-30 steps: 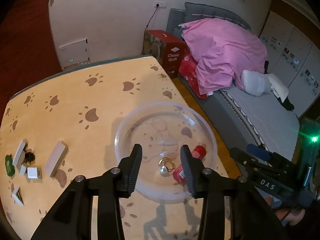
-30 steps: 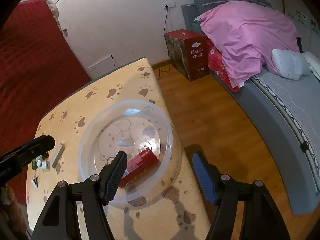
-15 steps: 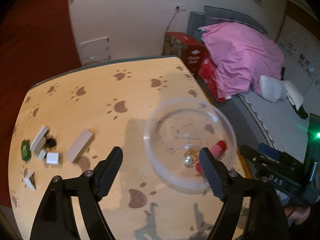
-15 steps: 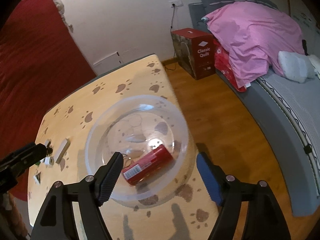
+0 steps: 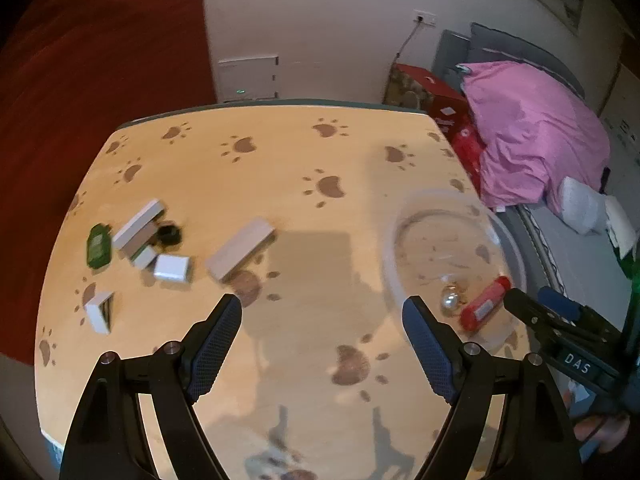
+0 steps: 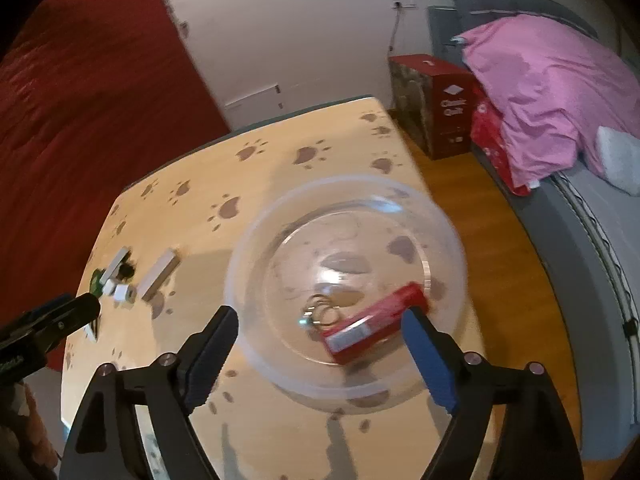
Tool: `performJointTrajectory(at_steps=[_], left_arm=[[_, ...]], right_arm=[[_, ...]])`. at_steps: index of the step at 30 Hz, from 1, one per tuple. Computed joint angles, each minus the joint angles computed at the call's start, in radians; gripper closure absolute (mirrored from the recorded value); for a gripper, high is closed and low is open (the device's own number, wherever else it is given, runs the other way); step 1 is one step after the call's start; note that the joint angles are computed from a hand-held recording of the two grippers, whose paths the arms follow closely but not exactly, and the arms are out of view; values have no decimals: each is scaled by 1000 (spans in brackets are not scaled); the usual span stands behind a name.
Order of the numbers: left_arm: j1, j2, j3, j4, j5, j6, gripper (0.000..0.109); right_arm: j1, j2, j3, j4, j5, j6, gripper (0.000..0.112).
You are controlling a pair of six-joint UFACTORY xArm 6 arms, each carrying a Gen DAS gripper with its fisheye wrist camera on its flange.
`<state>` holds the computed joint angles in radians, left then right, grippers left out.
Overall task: Organize rigid objects
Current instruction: 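Move the left gripper back to the light blue foam block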
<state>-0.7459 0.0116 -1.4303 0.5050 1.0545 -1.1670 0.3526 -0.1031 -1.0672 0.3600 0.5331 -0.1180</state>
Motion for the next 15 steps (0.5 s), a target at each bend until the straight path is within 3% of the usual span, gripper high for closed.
performJointTrajectory(at_steps=[15], left_arm=[[61,-273,314,-12,25,-107,25]], right_arm=[[133,44,-55,-36,27,38,19]])
